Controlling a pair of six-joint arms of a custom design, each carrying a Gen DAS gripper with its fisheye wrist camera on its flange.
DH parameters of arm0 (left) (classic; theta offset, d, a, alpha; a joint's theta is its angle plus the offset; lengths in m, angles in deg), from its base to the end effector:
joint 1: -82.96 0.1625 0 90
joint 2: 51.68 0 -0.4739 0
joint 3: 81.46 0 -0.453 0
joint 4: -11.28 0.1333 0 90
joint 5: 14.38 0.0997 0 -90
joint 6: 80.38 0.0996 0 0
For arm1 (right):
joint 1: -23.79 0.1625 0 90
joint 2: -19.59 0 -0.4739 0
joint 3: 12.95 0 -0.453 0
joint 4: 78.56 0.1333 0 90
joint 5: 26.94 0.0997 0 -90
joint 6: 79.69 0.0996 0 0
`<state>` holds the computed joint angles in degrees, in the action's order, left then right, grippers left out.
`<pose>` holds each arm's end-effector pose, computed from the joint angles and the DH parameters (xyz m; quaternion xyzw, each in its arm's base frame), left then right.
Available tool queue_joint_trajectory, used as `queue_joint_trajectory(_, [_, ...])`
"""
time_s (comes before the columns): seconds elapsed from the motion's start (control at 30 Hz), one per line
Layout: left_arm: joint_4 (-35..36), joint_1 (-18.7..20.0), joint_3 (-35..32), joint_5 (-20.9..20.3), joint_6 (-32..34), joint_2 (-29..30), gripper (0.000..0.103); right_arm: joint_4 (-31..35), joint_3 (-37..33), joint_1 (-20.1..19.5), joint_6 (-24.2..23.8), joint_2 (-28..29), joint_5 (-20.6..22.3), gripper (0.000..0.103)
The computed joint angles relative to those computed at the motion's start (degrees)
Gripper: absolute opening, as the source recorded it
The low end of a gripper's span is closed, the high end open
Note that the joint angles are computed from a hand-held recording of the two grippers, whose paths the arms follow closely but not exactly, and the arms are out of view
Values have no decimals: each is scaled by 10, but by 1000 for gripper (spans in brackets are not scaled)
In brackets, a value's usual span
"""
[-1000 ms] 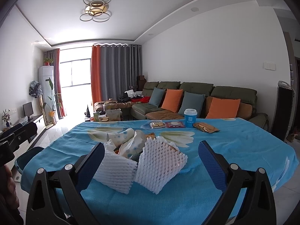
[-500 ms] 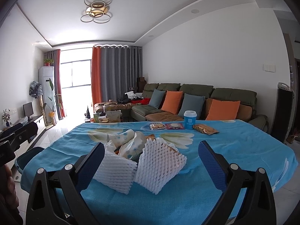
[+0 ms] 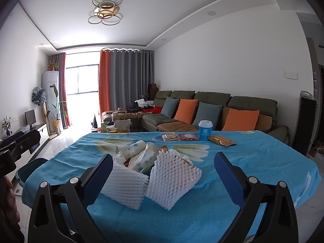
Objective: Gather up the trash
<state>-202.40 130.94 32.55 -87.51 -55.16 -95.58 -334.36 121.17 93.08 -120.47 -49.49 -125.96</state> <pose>-0.3022 -0.5777 0.0887 0.4339 0.7719 -0.4601 0.0644 -0.0450 -0.4517 0.3108 0.0511 -0.6365 0.6343 0.4357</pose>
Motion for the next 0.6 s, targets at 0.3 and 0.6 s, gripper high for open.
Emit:
queue_joint_trajectory(0.3, [3, -1, -2, 3, -4, -1, 98, 6, 0, 1, -2, -3, -4, 97])
queue_joint_trajectory(0.6, [-5, -3, 0, 7, 1, 0, 98, 9, -2, 2, -3, -3, -8, 97])
